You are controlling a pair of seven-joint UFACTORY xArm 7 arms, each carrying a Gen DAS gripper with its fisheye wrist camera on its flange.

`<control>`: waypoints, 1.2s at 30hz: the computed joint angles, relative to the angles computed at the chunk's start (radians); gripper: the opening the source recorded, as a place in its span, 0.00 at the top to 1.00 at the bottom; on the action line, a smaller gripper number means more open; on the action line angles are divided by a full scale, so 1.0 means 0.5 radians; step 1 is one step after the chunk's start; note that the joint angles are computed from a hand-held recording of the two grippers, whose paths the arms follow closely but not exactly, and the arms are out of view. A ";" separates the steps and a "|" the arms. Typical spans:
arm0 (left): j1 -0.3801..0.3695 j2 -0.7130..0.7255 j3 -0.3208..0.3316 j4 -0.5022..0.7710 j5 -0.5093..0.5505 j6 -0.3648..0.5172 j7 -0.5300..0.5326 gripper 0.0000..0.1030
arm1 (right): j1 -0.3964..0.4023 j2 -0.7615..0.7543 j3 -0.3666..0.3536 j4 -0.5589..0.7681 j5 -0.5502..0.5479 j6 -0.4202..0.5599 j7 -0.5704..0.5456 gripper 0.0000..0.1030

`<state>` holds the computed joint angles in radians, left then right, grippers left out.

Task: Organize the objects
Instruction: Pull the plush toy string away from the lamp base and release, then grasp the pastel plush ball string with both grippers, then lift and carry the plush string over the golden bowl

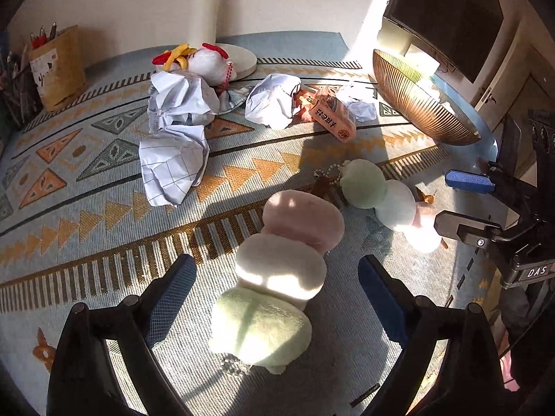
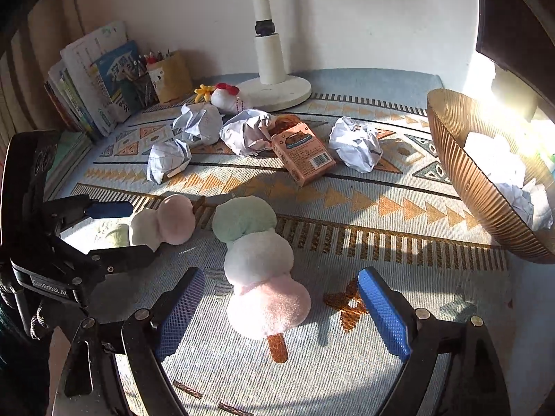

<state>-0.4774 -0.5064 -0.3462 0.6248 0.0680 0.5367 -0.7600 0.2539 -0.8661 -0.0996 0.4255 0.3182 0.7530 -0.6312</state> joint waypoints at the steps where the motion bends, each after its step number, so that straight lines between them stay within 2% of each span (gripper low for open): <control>1: -0.022 0.015 0.005 0.003 -0.010 0.014 0.026 0.09 | -0.001 0.020 0.035 -0.018 -0.023 -0.043 -0.008 0.13; 4: -0.022 0.016 -0.049 -0.001 0.033 0.046 0.010 0.11 | 0.033 0.058 0.094 -0.070 -0.070 -0.162 -0.036 0.17; 5: 0.025 0.002 -0.109 0.003 0.102 0.063 -0.062 0.17 | 0.051 0.057 0.100 -0.085 -0.076 -0.191 -0.045 0.24; 6: 0.048 -0.005 -0.140 0.002 0.141 0.062 -0.116 0.30 | 0.068 0.055 0.106 -0.097 -0.080 -0.213 -0.047 0.36; 9: 0.047 -0.006 -0.124 -0.014 0.157 0.005 -0.174 0.48 | 0.072 0.046 0.171 -0.136 -0.133 -0.265 -0.003 0.54; 11: 0.032 -0.001 -0.103 -0.011 0.148 -0.013 -0.186 0.53 | 0.091 -0.011 0.172 -0.187 -0.155 -0.312 0.018 0.55; 13: 0.020 -0.006 -0.092 -0.014 0.131 -0.048 -0.207 0.53 | 0.148 -0.051 0.070 -0.185 -0.102 -0.254 0.005 0.56; 17: 0.144 0.010 -0.249 0.081 0.300 -0.047 -0.405 0.53 | 0.140 -0.117 -0.028 -0.175 -0.001 -0.303 0.040 0.56; 21: 0.274 0.071 -0.354 0.189 0.486 -0.190 -0.634 0.53 | 0.058 -0.124 -0.118 -0.116 0.054 -0.335 0.087 0.56; 25: 0.406 0.212 -0.504 0.366 0.731 -0.225 -0.847 0.53 | -0.082 -0.160 -0.149 -0.097 0.040 -0.342 0.156 0.56; 29: 0.460 0.487 -0.559 0.699 0.979 -0.186 -0.966 0.53 | -0.189 -0.163 -0.246 0.078 0.054 -0.395 0.211 0.56; 32: 0.508 0.737 -0.642 1.068 1.349 -0.094 -1.061 0.53 | -0.302 -0.022 -0.271 0.291 0.047 -0.538 0.326 0.56; 34: 0.473 0.978 -0.667 1.364 1.569 -0.002 -1.049 0.53 | -0.361 0.170 -0.326 0.481 0.067 -0.591 0.441 0.56; 36: 0.389 1.252 -0.647 1.659 1.647 0.084 -0.989 0.53 | -0.365 0.390 -0.424 0.675 0.125 -0.570 0.525 0.55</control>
<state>-0.2829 0.1194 -0.6695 1.4543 0.8913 0.5788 -1.2543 0.0713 -0.6713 -0.3114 0.7632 0.3808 0.4681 -0.3687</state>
